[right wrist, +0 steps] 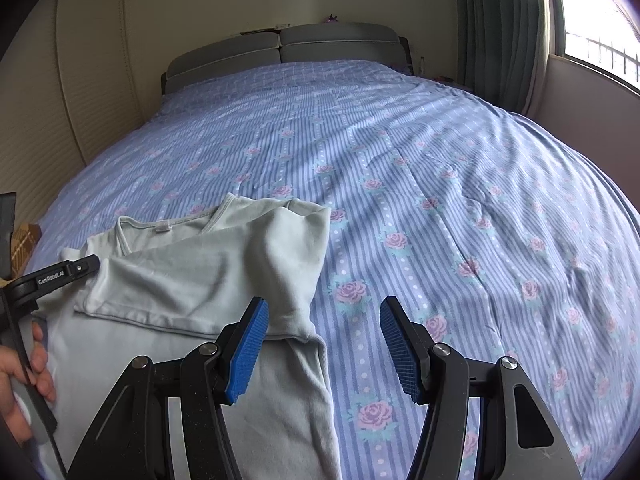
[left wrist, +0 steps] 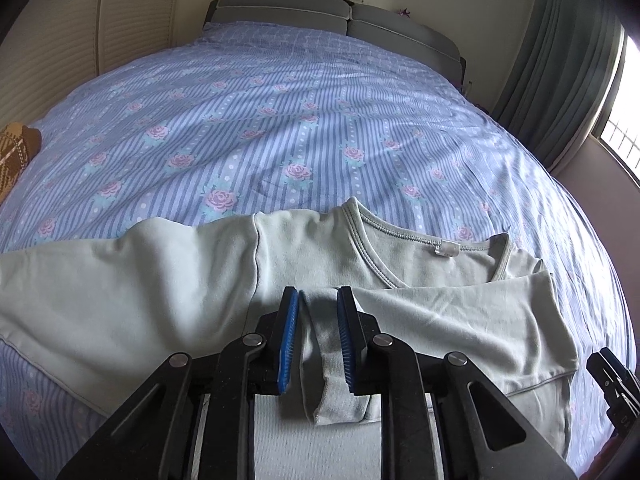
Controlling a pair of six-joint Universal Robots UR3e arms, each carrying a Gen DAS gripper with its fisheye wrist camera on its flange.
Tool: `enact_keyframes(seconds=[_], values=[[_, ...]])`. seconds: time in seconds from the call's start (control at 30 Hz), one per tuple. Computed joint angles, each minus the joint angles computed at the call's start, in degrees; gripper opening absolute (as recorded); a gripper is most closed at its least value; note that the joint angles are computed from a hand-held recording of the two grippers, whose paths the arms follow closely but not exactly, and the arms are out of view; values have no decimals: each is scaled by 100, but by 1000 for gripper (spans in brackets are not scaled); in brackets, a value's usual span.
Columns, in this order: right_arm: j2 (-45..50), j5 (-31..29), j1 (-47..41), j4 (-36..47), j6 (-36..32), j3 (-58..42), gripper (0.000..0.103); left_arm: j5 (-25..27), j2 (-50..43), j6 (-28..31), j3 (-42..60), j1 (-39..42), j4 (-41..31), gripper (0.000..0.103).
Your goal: Fold small clothes
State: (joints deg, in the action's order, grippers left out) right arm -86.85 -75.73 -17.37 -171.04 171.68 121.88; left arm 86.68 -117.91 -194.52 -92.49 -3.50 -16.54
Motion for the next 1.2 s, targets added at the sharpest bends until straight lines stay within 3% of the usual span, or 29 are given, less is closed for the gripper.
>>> enact_keyframes(seconds=[0.37, 0.67, 1.2], values=[[23, 82, -131, 144, 3, -60, 59, 235, 145, 36, 30, -148, -245, 15], [29, 135, -167, 172, -27, -68, 59, 283, 612, 110, -598, -334, -68, 15], [16, 129, -161, 214, -39, -78, 59, -135, 417, -42, -630, -106, -6, 15]])
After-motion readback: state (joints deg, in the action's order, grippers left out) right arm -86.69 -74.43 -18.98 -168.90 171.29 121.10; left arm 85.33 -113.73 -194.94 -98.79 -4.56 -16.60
